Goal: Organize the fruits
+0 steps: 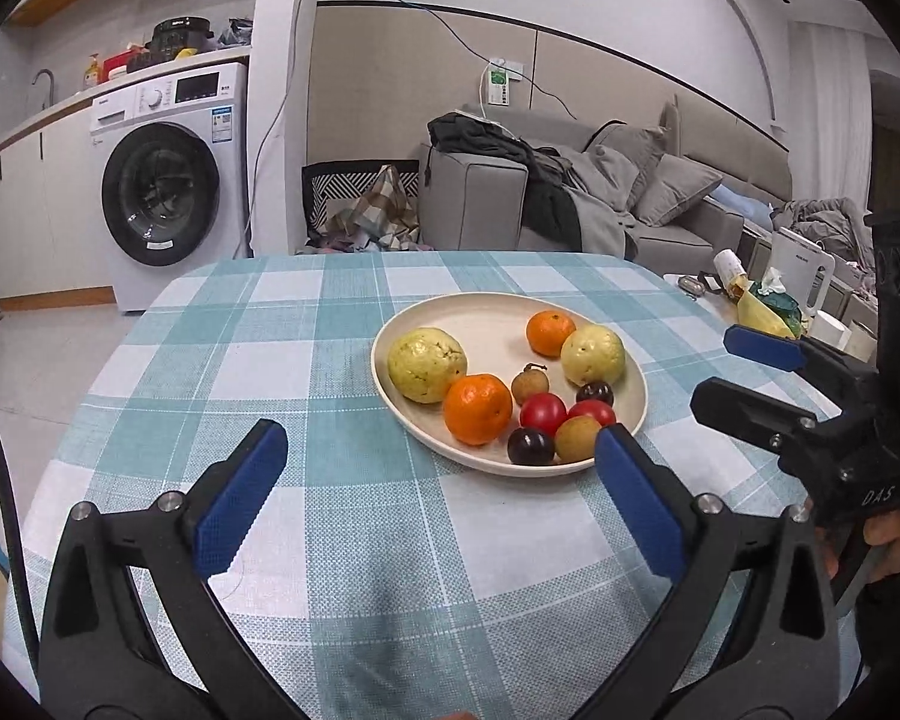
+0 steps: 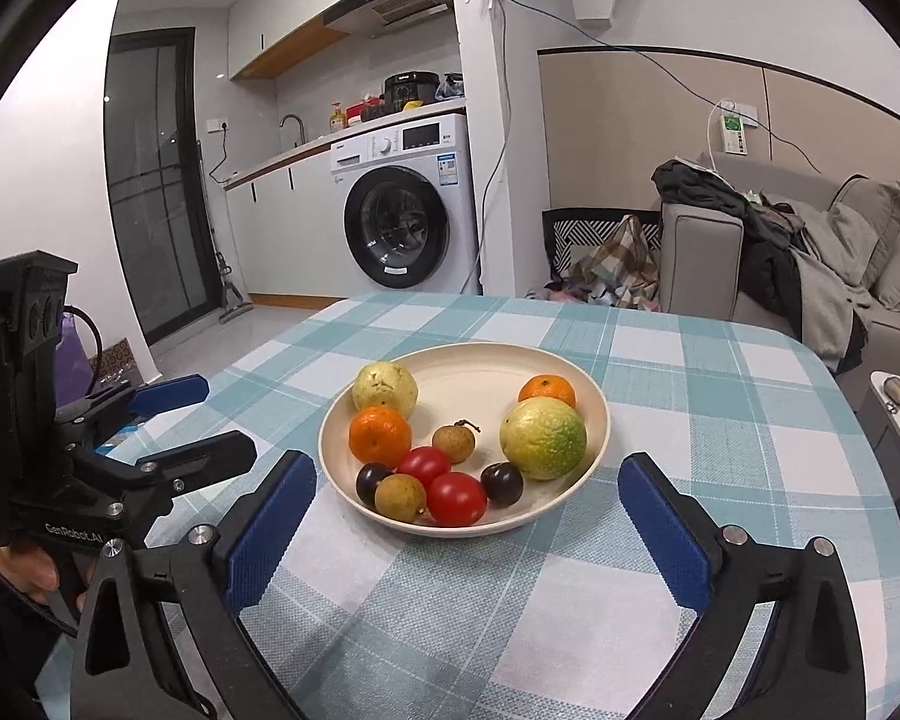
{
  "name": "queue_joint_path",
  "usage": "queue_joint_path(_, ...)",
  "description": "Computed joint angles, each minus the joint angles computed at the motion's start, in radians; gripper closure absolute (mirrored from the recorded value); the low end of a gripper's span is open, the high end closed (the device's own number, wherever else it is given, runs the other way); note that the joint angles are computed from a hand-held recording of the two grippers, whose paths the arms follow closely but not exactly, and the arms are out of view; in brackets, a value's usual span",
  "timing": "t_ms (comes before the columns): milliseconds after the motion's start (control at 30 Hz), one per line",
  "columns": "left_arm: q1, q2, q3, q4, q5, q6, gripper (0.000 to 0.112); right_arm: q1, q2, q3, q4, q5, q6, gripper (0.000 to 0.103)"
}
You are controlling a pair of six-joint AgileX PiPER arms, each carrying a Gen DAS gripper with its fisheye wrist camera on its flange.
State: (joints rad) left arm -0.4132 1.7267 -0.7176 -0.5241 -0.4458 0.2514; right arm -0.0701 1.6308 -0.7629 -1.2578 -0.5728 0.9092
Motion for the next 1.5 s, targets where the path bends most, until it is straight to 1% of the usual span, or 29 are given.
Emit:
queue_joint_path(67, -0.006, -0.002, 0.001, -0.012, 0.0, 0.016, 0.01, -0.007, -0.006, 0.01, 0.016, -0.014, -0.018, 0.0)
queue_joint_path(167, -0.012, -0.004, 0.004, -0.021, -0.006, 0.023, 0.01, -0.019, -0.004, 0.013, 0.0, -0.041, -0.019, 0.0)
queue_joint_path(433, -0.002, 0.0, 0.0, -0.009, 0.003, 0.0, 0.011, -0.019, -0.008, 0.018, 0.008, -0.044, -0.029, 0.0)
queue_joint_path(1067, -0.002, 0.0, -0.001, -0.018, 0.005, 0.008, 0.01, -0.019, -0.015, 0.026, 0.011, -0.043, -0.038, 0.0)
queue_joint_path(1500, 0.007, 0.0, 0.002, 0.012, 0.005, -0.012, 0.01, -0.018, -0.016, 0.026, 0.012, -0.041, -0.038, 0.0)
